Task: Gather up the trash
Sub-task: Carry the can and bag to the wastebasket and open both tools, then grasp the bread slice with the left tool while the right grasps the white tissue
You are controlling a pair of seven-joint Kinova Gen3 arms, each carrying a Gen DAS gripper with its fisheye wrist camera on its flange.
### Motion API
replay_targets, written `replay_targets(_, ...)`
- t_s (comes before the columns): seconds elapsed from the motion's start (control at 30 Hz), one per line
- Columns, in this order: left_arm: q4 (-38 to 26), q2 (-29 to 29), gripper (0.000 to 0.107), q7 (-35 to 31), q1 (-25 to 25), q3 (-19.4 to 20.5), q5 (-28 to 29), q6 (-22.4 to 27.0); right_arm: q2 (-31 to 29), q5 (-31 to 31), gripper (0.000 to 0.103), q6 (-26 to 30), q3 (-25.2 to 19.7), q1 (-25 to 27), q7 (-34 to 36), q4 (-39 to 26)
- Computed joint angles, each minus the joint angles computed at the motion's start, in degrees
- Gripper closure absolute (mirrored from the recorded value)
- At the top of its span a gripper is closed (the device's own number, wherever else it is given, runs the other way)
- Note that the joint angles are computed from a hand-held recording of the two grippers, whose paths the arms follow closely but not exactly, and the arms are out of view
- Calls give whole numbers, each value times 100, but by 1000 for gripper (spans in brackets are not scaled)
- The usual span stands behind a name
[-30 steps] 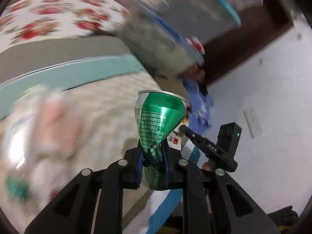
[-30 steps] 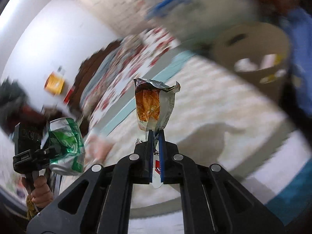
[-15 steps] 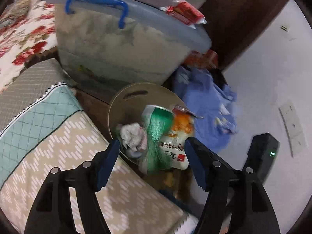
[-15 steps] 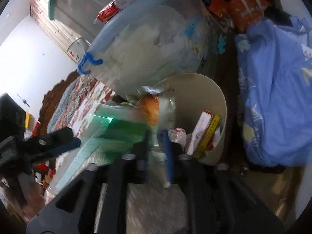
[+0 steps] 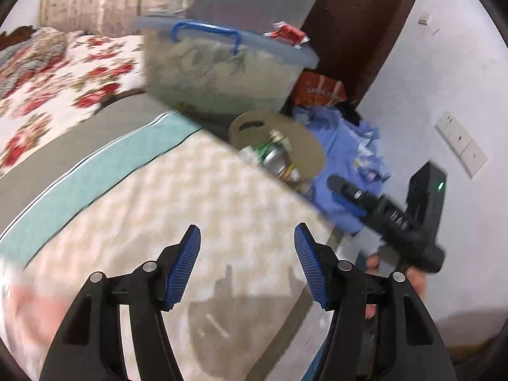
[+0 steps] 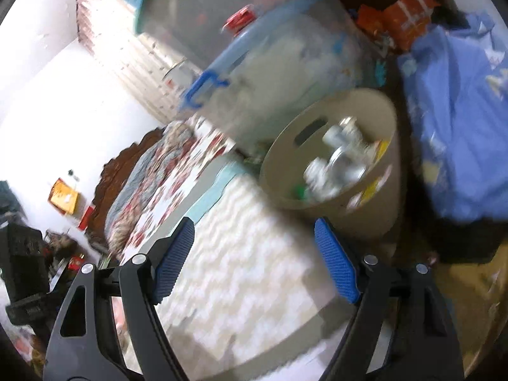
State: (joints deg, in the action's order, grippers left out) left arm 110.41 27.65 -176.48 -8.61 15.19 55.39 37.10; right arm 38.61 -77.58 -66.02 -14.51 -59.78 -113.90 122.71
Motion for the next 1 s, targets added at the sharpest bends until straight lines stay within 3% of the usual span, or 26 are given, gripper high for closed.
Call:
replay_targets(0.07, 422, -180, 49, -466, -362, 33, 206, -290, 66, -198, 24, 119, 57, -184, 426, -371)
replay_targets(0.13, 683, -329, 49, -692, -498, -208, 328, -379, 61, -415, 25, 537, 459, -518, 892, -702)
replay_targets(0.23, 893, -431, 48, -842, -829, -465, 412, -296, 175, -898, 25, 905, 818, -871, 1591, -1268)
replay_targets(0.3, 1054, -544, 48, -1084, -1019, -576, 589, -325, 270, -1171, 25, 752, 530, -769, 2057, -1647)
replay_targets(0.47, 1187, -673, 48, -1559, -1530, -1004, 846, 118, 596, -1426, 25, -129, -712, -191, 3222, -2531)
replay_targets(0.7, 1422, -855, 44, -2400, -2020, -1578, 1394, 423, 864, -1651, 25, -189, -1169, -57, 4519, -3559)
replay_targets(1.0, 1090, -519, 44, -2484, -2692, -2041, 1519, 671, 1467, -1718, 26, 50, -1635, 83, 6616, -5165)
